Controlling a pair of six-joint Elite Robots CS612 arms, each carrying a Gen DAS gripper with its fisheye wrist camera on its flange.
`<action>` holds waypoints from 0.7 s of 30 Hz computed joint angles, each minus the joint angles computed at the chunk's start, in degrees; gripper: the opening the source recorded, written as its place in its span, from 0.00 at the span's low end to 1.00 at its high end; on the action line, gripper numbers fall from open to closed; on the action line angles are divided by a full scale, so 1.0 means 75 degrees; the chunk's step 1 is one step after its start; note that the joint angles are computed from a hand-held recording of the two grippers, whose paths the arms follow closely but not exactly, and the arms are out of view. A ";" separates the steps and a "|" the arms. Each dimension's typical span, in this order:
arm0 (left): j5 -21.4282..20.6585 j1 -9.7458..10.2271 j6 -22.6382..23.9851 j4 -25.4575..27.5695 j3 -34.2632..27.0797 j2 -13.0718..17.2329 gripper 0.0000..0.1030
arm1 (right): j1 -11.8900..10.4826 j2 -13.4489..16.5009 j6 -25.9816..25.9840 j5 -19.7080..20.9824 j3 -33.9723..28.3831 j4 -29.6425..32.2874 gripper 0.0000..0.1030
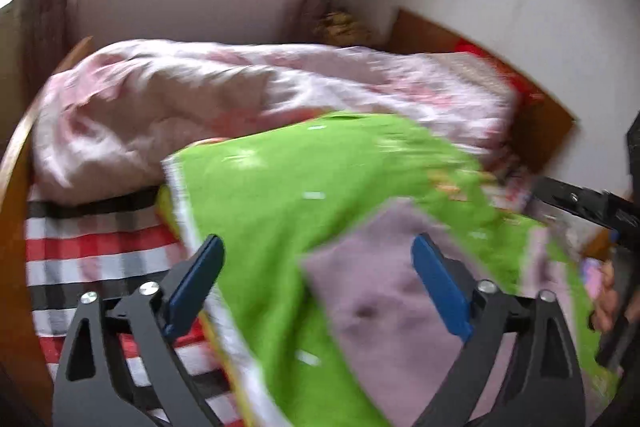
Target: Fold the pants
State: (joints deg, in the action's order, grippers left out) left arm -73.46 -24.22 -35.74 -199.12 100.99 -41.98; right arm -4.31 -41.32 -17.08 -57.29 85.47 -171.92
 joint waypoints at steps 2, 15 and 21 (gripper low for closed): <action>-0.0857 -0.0044 0.0394 -0.0317 0.0032 -0.0018 0.98 | -0.0377 -0.0196 0.0334 -0.0288 0.0424 -0.0335 0.66; -0.3549 -0.0196 0.1127 0.1442 -0.0549 0.0485 0.98 | -0.1279 0.0254 0.2290 -0.0844 0.0932 -0.0186 0.51; -0.3670 -0.0070 0.0655 0.0781 -0.0239 0.0410 0.98 | -0.1025 0.0131 0.1804 -0.1390 0.0968 -0.0453 0.08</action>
